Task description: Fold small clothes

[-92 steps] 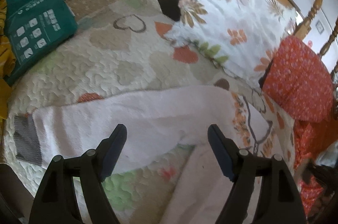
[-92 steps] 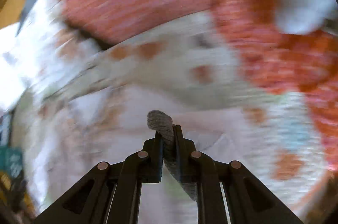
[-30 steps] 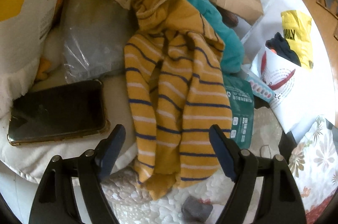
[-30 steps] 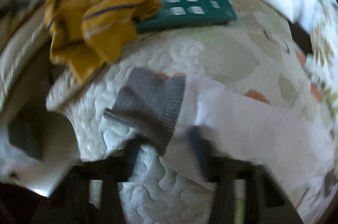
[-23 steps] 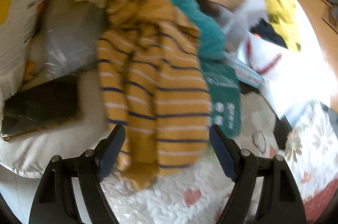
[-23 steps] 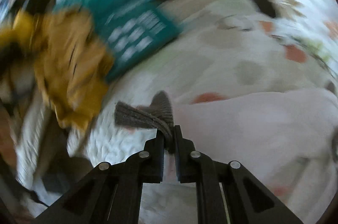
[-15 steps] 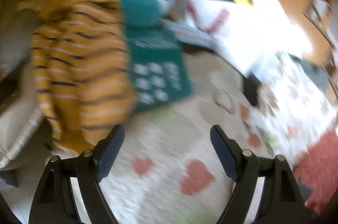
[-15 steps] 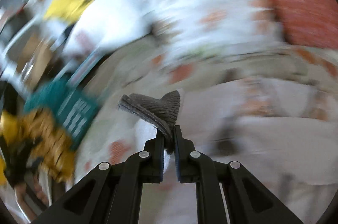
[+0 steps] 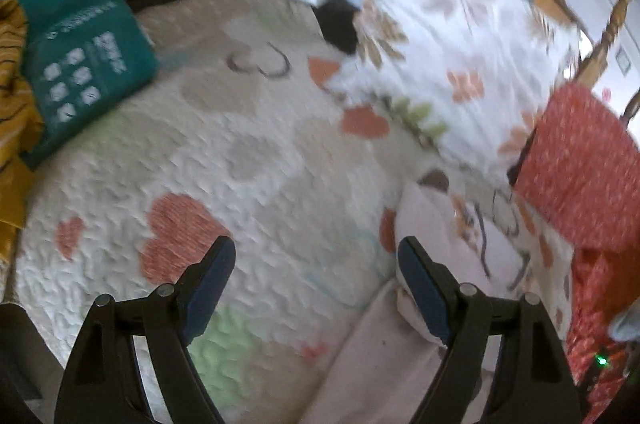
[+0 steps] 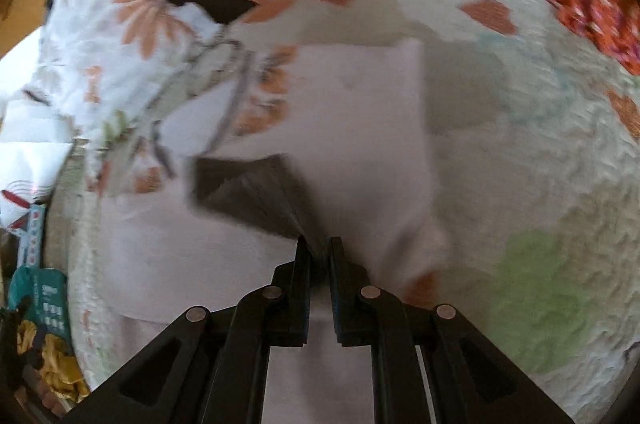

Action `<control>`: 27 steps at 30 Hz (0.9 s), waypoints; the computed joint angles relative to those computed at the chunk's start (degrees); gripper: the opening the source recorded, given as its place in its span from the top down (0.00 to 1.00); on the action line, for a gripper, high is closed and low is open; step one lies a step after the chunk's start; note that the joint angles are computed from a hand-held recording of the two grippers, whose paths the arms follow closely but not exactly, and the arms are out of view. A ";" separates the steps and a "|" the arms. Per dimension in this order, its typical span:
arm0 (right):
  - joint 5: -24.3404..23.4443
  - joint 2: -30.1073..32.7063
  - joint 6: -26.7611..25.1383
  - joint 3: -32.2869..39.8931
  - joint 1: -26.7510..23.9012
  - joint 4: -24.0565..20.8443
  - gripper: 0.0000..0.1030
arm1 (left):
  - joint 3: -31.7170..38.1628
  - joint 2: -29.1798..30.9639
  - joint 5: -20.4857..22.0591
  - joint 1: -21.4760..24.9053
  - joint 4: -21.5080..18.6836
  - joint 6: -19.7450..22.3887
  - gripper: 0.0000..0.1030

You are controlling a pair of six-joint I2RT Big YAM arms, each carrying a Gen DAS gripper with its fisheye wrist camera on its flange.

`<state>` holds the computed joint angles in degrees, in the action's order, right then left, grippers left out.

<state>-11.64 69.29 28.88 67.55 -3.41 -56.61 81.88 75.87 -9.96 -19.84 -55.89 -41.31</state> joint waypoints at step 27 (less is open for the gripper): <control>-2.95 14.17 -10.64 10.44 -9.83 3.88 0.35 | 20.15 28.37 8.56 -3.44 1.70 15.08 0.11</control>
